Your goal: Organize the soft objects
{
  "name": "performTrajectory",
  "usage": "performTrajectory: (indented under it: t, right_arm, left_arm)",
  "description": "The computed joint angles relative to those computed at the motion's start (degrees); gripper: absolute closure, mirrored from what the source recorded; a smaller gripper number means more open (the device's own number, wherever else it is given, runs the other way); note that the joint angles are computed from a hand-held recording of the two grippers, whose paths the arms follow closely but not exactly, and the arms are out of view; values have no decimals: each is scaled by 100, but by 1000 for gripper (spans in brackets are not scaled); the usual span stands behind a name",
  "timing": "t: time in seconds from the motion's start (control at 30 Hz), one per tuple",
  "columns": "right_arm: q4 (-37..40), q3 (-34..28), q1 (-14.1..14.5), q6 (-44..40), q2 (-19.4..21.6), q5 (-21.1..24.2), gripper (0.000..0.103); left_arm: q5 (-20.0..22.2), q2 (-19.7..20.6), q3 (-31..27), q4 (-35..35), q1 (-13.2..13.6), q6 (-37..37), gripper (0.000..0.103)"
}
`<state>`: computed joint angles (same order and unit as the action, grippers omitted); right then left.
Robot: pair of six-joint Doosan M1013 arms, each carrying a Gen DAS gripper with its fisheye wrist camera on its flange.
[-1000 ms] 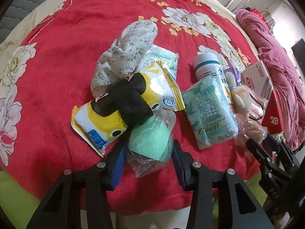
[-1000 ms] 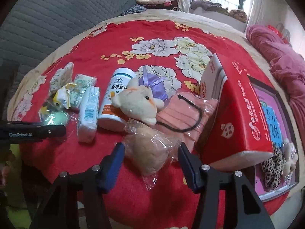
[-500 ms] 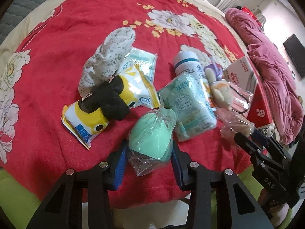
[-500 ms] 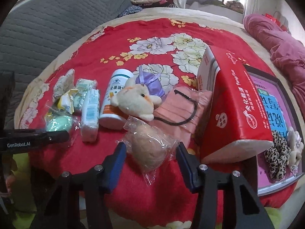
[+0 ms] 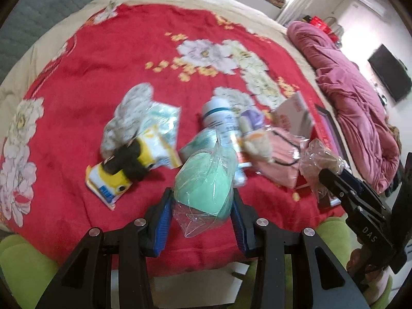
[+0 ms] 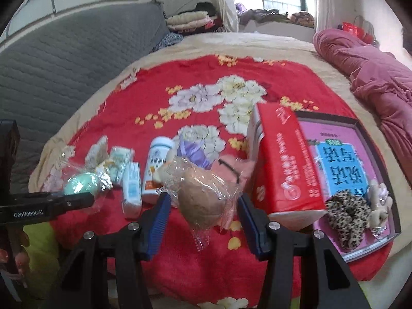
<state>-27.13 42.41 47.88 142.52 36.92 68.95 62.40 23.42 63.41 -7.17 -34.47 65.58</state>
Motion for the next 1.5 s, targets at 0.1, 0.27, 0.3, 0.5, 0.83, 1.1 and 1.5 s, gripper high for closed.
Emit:
performTrajectory:
  t: [0.1,0.27,0.3,0.5,0.83,1.1,1.5]
  right_arm:
    - [-186,136,21,211,-145,-51,50]
    - [-552,497,39,679,-464,-217,50]
    - [-666,589,44,809,-541,-246,50]
    - [-1140,961,35,1303,-867,-124,50]
    - [-1647,1578,-17,2179,-1354,188,50]
    - [-1947,1975,-47,2711,-1658,480,50]
    - [-2047,2422,-181,3065,-1964,484,50]
  left_arm:
    - [-3,17,-159,21,-90,122,60]
    - [4,133,-547,67,-259,338,60]
    - [11,164,-627,64,-290,394,60]
    - [114,414,-1171,13,-470,675,60]
    - [283,777,-1946,-200,-747,1133,60]
    - [535,1204,-2700,-388,-945,1365,60]
    - [1521,2265,-4427,-471,-1225,1500,60]
